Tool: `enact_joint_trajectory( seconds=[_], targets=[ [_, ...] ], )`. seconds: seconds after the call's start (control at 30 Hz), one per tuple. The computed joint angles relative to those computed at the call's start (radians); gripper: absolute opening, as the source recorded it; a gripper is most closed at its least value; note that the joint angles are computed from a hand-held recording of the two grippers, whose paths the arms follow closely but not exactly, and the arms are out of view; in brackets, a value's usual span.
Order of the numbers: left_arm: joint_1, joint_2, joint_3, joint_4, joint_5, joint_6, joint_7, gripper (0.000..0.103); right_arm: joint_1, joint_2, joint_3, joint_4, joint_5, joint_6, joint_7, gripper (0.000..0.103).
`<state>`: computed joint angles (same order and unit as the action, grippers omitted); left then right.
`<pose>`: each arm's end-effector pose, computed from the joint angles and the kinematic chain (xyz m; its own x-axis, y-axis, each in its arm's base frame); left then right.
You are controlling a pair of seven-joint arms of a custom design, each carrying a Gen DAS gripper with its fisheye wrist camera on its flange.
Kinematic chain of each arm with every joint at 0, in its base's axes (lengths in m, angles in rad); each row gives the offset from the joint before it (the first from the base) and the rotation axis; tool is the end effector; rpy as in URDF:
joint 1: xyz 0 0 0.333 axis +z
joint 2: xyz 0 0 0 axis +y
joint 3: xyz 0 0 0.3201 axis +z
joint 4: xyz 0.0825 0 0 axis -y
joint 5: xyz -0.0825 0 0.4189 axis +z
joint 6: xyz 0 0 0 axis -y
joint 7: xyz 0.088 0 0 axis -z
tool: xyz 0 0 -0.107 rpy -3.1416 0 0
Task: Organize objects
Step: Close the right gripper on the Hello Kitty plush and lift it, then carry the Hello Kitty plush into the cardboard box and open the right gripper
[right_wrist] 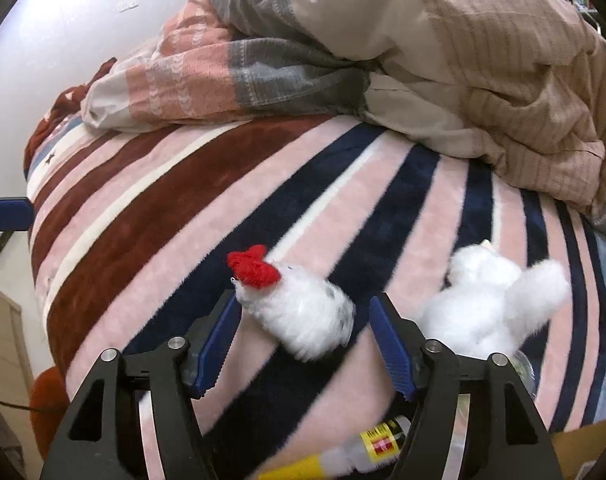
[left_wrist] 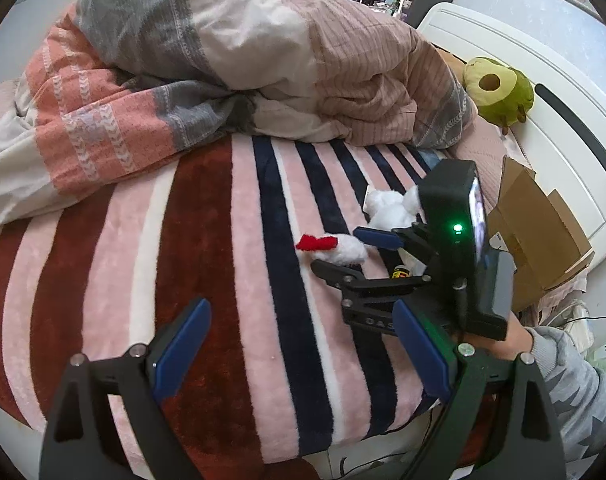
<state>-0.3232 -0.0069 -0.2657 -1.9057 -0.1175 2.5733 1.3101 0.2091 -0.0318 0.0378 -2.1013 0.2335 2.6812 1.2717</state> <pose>0.5322 -0.3537 0.5679 -0.3217 -0.9090 0.2650 -0.8127 0.1214 -0.5699 0.5959 0.1429 0.4898 0.3702 -0.9285 -0.0301 -0.7577 -0.2830 -0.5881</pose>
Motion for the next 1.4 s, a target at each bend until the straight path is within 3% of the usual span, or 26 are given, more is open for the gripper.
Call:
enact_joint_trajectory(
  seconds=[0.03, 0.17, 0.33, 0.57, 0.7, 0.8, 1.03, 1.27, 1.4],
  targets=[
    [0.001, -0.001, 0.001, -0.001, 0.0, -0.001, -0.001, 0.091, 0.001, 0.005, 0.003, 0.002, -0.026, 0.003, 0.015, 0.045],
    [0.005, -0.004, 0.003, -0.005, 0.005, -0.006, -0.015, 0.091, 0.006, -0.005, 0.003, -0.008, -0.007, 0.002, -0.016, 0.032],
    [0.003, -0.006, 0.002, -0.004, -0.031, 0.0, 0.009, 0.091, 0.017, -0.078, -0.005, -0.052, 0.098, -0.008, -0.125, 0.032],
    [-0.014, 0.007, -0.011, 0.03, -0.089, 0.008, 0.078, 0.091, 0.058, -0.22, -0.041, -0.094, 0.289, -0.089, -0.326, 0.031],
    [-0.028, 0.021, -0.026, 0.063, -0.217, 0.03, 0.188, 0.091, 0.066, -0.289, -0.048, -0.113, 0.321, -0.119, -0.382, 0.031],
    [-0.041, 0.037, -0.037, 0.098, -0.209, 0.028, 0.196, 0.09, 0.067, -0.342, -0.054, -0.133, 0.322, -0.134, -0.41, 0.031],
    [-0.062, 0.098, -0.073, 0.207, -0.266, 0.013, 0.266, 0.06, 0.032, -0.429, -0.065, -0.167, 0.281, -0.132, -0.413, 0.031],
    [-0.131, 0.232, -0.098, 0.43, -0.049, -0.05, 0.152, 0.059, -0.013, -0.51, -0.114, -0.197, 0.257, -0.125, -0.422, 0.031],
    [-0.201, 0.377, -0.106, 0.659, 0.064, -0.147, 0.105, 0.058, -0.048, -0.544, -0.151, -0.204, 0.257, -0.135, -0.437, 0.031]
  ],
)
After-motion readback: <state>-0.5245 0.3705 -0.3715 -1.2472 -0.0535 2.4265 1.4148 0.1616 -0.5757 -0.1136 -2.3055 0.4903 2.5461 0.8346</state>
